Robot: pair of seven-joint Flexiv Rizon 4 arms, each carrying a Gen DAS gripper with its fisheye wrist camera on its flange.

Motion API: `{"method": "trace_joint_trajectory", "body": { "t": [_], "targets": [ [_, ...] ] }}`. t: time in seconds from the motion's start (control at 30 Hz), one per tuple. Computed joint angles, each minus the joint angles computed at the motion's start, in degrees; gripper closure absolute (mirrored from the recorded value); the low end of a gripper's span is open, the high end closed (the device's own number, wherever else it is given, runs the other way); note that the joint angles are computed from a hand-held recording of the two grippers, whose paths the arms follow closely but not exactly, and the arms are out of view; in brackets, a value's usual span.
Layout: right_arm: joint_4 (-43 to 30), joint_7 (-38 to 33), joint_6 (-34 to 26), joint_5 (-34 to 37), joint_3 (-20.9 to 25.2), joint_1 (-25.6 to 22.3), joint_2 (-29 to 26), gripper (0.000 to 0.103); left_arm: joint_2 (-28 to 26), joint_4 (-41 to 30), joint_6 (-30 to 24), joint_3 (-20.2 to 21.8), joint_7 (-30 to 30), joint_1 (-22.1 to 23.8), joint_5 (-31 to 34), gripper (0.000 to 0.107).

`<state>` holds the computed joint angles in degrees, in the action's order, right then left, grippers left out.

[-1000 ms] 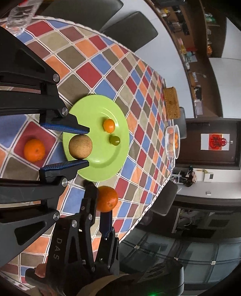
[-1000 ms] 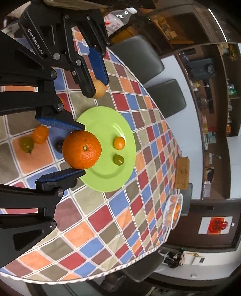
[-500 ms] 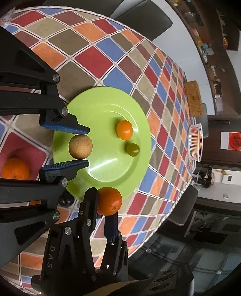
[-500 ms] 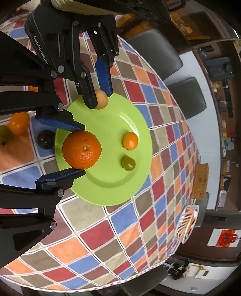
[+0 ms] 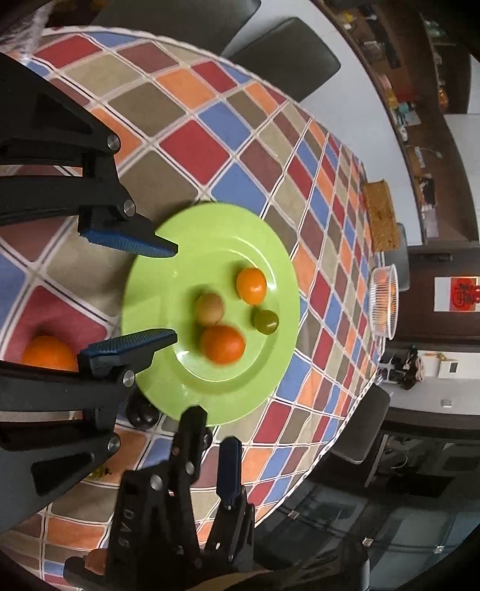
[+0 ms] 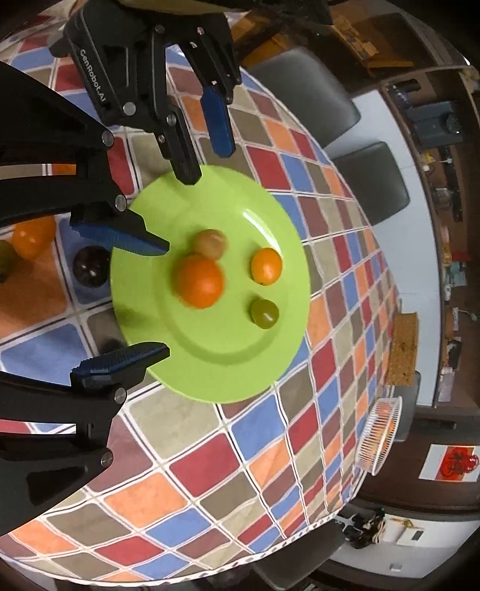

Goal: Organize fruits
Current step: 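Carry both fruits over the green plate and open both tools to drop them, then move the left tool toward a green tomato while the right tool approaches a brown kiwi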

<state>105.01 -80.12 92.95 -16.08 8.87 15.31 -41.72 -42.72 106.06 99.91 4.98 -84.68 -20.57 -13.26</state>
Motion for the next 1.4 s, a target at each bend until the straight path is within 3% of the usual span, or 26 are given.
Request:
{"method": "trace_joint_trajectory", "body": {
  "t": [0.3, 0.43, 0.53, 0.67, 0.97, 1.13, 1.4],
  "targets": [
    [10.13, 1.48, 10.55, 3.06, -5.14, 4.24, 6.9, 0.053, 5.3, 7.08, 6.45, 5.67, -1.37, -8.22, -2.66, 0.064],
    [14.58, 1.15, 14.07, 5.23, -8.0, 6.96, 10.15, 0.053, 6.81, 9.98, 9.96, 7.92, -0.36, -12.99, -7.06, 0.059],
    [18.12, -0.17, 17.27, 8.36, -11.09, 10.2, 12.6, 0.053, 7.64, 12.12, 12.9, 8.92, 1.01, -16.4, -10.94, 0.05],
    [21.62, -2.29, 20.13, 12.57, -12.48, 12.3, 14.98, 0.045, 8.82, 14.7, 16.52, 6.69, 2.12, -17.68, -14.65, 0.046],
    [27.82, -5.3, 24.11, 19.05, -10.71, 11.13, 17.76, 0.045, 8.81, 17.36, 21.89, 1.16, 6.76, -20.39, -24.29, 0.043],
    [29.98, -6.37, 25.14, 22.31, -11.02, 11.03, 17.97, 0.045, 8.22, 17.39, 22.24, -3.6, 7.2, -17.95, -25.29, 0.043],
    [31.42, -5.33, 25.53, 22.75, -9.93, 8.25, 16.4, 0.045, 5.22, 15.49, 21.56, -4.95, 7.05, -18.02, -26.35, 0.043]
  ]
}}
